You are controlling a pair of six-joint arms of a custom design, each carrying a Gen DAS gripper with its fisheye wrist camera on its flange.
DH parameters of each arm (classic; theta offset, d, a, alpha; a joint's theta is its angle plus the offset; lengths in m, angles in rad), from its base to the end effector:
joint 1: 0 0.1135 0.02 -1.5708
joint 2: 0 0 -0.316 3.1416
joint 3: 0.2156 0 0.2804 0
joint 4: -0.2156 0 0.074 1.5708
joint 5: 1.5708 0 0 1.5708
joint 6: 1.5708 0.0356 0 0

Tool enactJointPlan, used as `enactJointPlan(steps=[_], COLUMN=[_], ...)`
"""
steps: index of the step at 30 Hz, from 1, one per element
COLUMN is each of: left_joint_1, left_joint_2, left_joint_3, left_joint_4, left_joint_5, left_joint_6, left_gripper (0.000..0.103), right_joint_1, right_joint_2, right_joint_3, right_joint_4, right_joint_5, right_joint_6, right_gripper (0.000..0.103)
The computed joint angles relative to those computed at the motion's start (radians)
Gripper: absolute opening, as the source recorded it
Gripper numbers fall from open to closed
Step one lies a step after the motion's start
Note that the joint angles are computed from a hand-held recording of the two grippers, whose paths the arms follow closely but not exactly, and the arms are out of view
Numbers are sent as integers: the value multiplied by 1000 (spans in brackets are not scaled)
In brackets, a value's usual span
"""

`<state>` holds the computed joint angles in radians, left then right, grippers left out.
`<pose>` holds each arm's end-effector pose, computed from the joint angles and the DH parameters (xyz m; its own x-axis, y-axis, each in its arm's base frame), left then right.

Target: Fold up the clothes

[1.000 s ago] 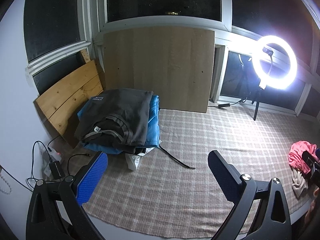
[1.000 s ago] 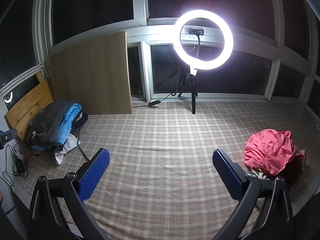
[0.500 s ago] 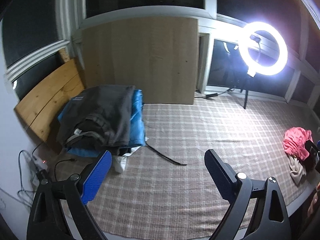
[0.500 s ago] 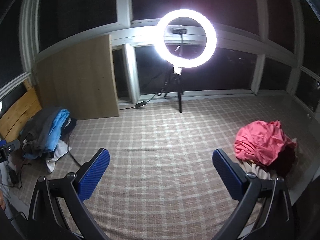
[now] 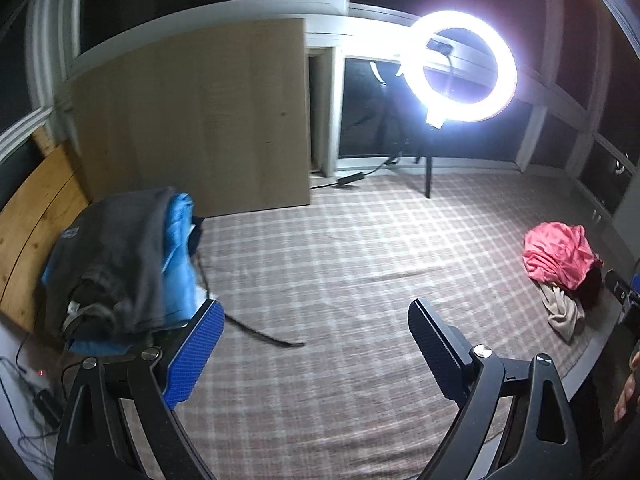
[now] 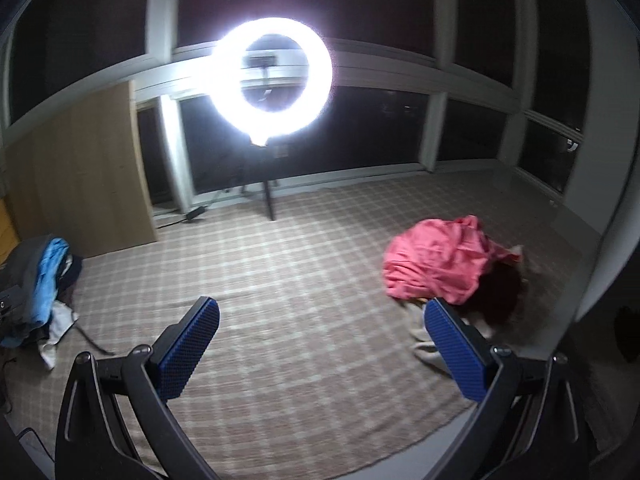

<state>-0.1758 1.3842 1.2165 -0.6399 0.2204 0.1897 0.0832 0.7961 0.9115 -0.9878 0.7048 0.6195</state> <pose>0.3104 -0.0630 0.3589 -0.6385 0.3003 -0.7086 0.4479 0.8937 -0.0248 0.1306 -0.0123 0.3530 -0.4171 0.4090 -0.8116 0.7296 0.6832 -0.0306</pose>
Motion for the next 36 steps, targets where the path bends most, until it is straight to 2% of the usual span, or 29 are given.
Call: enactJointPlan(steps=[4, 8, 18, 23, 31, 36], left_joint_1=[-59, -123, -336, -415, -534, -588], left_joint_2=[16, 25, 31, 57, 126, 169], left_joint_3=[13, 21, 38, 68, 117, 161], left_joint_4=[6, 17, 45, 36, 43, 44], left_joint_5=[-25, -66, -281, -349, -428, -464], left_joint_6=[-7, -42, -177, -243, -314, -337], left_gripper=[93, 92, 92, 92, 92, 92], right_joint_1=[-104, -248, -727, -940, -1179, -1281], right_joint_2=[-27, -52, -47, 5, 97, 157], right_joint_3=[-8, -28, -65, -58, -54, -47], right_joint_4=[7, 59, 231, 288, 350, 384], right_joint_5=[-36, -128, -534, -715, -906, -980], right_joint_6=[-56, -171, -513, -647, -779, -824], right_gripper=[103, 103, 103, 103, 103, 103])
